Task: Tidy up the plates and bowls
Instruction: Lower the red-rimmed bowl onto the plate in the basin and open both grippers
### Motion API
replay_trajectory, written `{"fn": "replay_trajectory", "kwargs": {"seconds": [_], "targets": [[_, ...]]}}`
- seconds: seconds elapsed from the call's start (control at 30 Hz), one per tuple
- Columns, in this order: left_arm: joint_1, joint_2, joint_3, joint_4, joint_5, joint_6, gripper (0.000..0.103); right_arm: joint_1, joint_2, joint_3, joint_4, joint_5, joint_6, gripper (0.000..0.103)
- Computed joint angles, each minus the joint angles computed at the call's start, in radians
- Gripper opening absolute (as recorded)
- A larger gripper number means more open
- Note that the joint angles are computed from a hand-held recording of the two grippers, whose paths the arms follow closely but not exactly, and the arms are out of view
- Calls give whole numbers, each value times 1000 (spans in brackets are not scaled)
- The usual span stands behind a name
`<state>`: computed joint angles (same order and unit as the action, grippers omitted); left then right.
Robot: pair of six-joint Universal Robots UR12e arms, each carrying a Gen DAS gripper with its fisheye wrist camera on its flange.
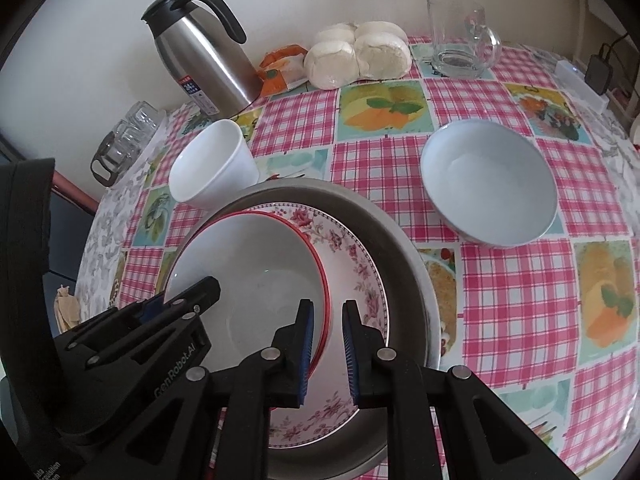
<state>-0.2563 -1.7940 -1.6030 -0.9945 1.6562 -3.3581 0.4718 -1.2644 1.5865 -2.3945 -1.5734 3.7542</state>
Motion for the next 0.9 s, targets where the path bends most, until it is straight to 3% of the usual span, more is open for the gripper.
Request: {"fn": "replay_trajectory", "kwargs": {"seconds": [0.13,0.2,0.37,0.5,0.63,0.77,0.9], "targets": [[-2,4,-4,14,13,-1,24,0,-5,1,3,-11,-3,17],[-1,9,-8,27,15,-10,35,2,-6,-1,5,-22,-2,17],[1,21,-19,75,20,-27,39,6,-17,4,-16,-62,6,18],[-2,29,-25,110,38,-39,53,14,-20,1,-26,-105,4,19],[3,34,-29,122,45,-62,61,21,-18,-6,-22,-132,-2,32],[8,33,-29,118,58,-82,74,26,-13,-13,-12,-159,1,57],[11,35,-32,128,65,-93,79,30,-10,-15,-7,-186,1,67]]}}
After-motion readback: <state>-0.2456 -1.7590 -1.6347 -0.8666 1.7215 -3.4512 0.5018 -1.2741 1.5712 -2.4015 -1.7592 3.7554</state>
